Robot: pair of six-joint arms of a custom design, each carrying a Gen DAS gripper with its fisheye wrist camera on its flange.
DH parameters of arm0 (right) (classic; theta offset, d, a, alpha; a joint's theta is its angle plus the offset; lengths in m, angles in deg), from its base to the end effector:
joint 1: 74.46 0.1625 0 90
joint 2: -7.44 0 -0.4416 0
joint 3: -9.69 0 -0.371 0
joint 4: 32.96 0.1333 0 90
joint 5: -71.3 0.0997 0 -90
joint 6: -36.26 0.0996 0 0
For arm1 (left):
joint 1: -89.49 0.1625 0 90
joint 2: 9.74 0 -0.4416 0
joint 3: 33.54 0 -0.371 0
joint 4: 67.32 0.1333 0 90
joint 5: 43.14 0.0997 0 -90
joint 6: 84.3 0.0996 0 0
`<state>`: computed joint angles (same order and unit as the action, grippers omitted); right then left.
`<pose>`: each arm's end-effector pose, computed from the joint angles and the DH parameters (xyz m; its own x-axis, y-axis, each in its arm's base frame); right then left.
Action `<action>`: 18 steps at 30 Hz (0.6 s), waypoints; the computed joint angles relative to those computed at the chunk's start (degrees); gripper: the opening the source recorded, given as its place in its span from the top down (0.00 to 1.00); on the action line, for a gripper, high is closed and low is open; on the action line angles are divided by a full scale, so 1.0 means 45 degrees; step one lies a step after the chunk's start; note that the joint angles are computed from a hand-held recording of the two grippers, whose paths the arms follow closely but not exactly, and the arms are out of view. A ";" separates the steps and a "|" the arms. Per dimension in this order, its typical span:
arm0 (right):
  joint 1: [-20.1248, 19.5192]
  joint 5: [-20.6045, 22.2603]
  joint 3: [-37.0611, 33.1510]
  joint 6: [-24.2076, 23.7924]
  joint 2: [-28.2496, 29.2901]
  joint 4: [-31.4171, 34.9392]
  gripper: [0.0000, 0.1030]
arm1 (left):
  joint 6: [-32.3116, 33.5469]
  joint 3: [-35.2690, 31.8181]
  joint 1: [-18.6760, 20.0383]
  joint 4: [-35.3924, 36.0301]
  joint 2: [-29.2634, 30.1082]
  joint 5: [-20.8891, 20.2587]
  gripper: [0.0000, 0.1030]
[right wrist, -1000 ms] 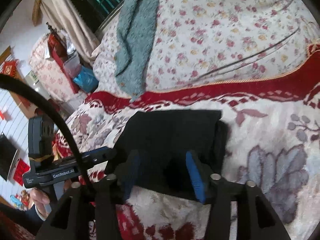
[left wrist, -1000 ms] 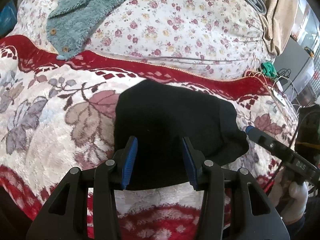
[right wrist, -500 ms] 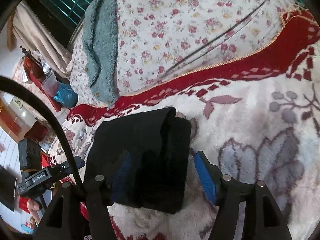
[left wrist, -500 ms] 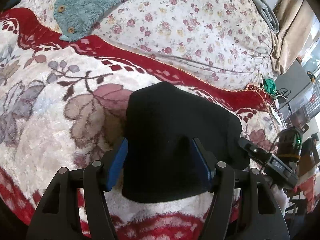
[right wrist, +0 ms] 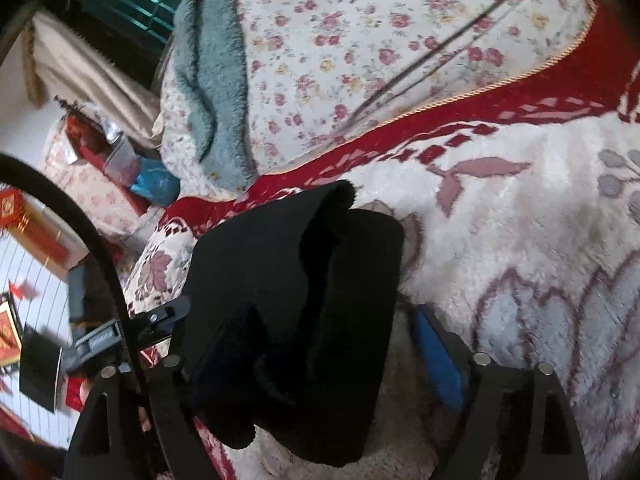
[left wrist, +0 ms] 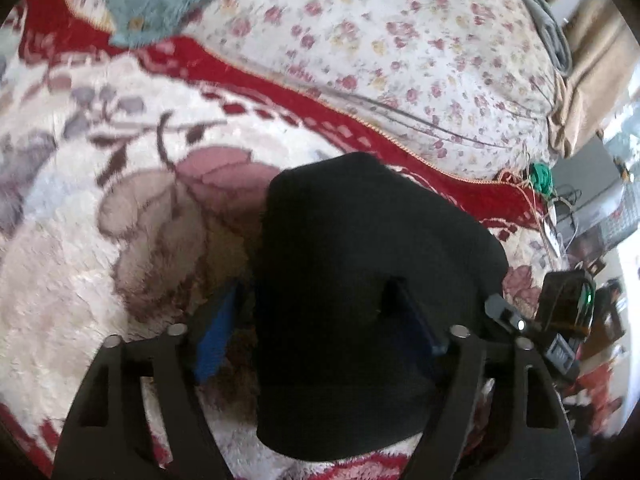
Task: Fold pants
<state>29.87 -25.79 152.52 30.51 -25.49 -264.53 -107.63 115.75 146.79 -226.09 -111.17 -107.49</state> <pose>0.2116 -0.3393 0.0219 -0.9515 -0.2645 0.1571 -0.3075 0.8021 -0.5119 -0.0064 -0.3365 0.2720 -0.9731 0.0165 -0.2300 0.1299 0.8632 -0.4879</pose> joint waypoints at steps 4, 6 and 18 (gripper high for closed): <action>-0.0002 0.0088 -0.0034 -0.0185 0.0145 -0.0171 0.13 | 0.0505 0.0273 0.0064 -0.0840 0.0177 -0.0153 0.18; -0.0097 0.0260 -0.0013 -0.0190 0.0105 -0.0123 0.12 | 0.0761 0.0355 -0.0077 -0.0985 0.0358 0.0011 0.12; -0.0253 0.0372 0.0050 0.0217 0.0396 -0.0918 0.41 | 0.1492 -0.0120 -0.0218 -0.0187 0.1070 0.0193 0.24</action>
